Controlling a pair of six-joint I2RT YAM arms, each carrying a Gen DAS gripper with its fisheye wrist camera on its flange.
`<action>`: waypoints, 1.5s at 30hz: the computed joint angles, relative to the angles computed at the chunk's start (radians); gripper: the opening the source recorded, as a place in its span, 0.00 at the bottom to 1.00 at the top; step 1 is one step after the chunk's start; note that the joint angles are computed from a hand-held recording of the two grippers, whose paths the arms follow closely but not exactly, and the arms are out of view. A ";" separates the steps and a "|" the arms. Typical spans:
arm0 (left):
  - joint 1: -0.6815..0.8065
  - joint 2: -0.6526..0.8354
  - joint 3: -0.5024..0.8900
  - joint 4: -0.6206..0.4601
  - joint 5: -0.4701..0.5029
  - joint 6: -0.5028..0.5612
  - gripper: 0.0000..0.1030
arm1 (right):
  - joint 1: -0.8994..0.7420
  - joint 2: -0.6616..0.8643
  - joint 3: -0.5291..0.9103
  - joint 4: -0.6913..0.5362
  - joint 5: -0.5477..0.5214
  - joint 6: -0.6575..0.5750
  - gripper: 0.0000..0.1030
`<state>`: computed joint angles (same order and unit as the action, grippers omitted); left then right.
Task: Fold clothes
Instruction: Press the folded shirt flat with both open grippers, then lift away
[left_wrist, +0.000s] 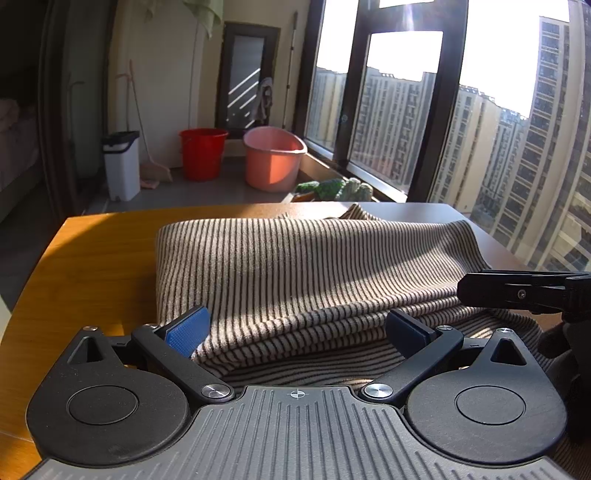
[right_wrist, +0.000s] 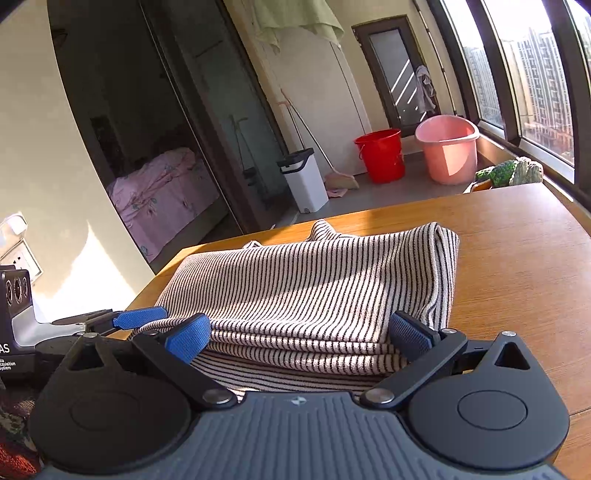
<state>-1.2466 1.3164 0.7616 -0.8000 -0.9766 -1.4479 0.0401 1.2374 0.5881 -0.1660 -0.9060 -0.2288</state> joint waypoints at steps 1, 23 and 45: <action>0.000 0.000 0.000 0.000 0.000 0.000 1.00 | -0.007 0.004 0.000 0.001 -0.012 0.001 1.00; 0.018 0.035 0.036 -0.014 0.030 0.049 1.00 | 0.102 -0.093 -0.028 -0.026 0.147 -0.041 1.00; 0.307 -0.398 -0.184 0.230 0.262 0.518 0.92 | 0.113 0.081 0.163 -0.036 0.397 -0.087 0.57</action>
<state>-0.9396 0.9187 0.5779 -0.5697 -0.7151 -0.9301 0.1536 1.3186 0.7509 -0.2019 -0.5094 -0.3156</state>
